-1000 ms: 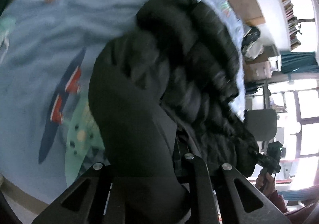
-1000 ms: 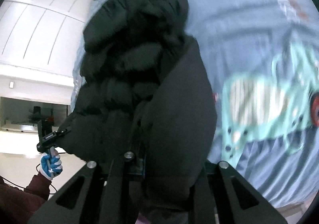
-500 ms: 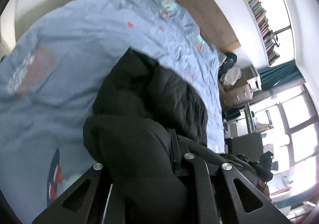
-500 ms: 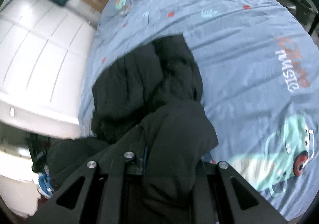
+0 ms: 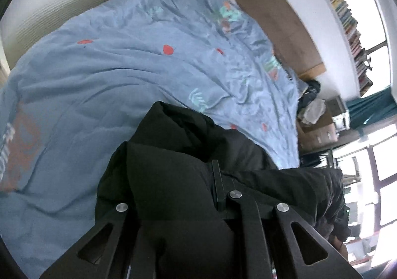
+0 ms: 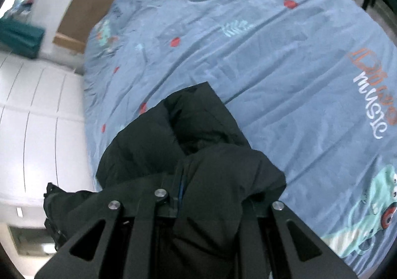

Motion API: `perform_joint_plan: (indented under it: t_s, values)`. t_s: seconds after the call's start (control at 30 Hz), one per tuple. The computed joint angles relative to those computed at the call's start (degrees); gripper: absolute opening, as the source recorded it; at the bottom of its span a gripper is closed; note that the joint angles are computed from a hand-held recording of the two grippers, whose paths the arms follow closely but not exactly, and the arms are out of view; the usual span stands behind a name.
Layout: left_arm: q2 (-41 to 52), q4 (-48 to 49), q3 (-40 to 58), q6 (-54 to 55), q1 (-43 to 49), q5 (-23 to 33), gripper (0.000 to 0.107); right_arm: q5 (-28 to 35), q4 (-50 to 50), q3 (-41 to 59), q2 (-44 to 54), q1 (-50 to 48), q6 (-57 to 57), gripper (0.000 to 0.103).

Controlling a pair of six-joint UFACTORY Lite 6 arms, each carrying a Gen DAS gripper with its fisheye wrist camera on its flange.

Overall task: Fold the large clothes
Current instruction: 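Fold the lifted coat edge over the coat with both grippers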

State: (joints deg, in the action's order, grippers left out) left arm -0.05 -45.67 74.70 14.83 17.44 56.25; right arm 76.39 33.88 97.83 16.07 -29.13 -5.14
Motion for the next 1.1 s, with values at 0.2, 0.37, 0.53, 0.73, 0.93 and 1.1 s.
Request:
perform_joint_plan:
  t_s: [0.2, 0.37, 0.53, 0.73, 0.93, 1.1]
  values:
    - [16.4, 1.3, 8.5, -2.7, -4.6, -5.5, 0.016, -5.1, -2.8, 7.0, 12.9, 5.0, 7.3, 0.014]
    - [25.5, 1.0, 14.8, -3.4, -5.5, -5.2, 0.017, -6.4, -3.1, 12.7, 21.9, 6.9, 11.3, 0.014]
    - [29.3, -1.6, 17.9, -2.3, -4.7, -3.9, 0.021, -5.6, -3.3, 18.2, 27.4, 8.0, 13.3, 0.016]
    - [28.4, -7.0, 19.1, 0.4, -0.7, -0.2, 0.040, -2.8, -1.0, 24.4, 30.7, 7.1, 14.3, 0.030]
    - [27.0, -6.3, 23.9, -2.8, 1.1, 2.7, 0.060, -2.2, 4.9, 27.1, 29.9, 5.1, 15.2, 0.063]
    - [24.7, -6.2, 26.6, -4.0, 3.2, 4.6, 0.075, -1.0, 10.0, 29.5, 28.6, 2.8, 16.1, 0.073]
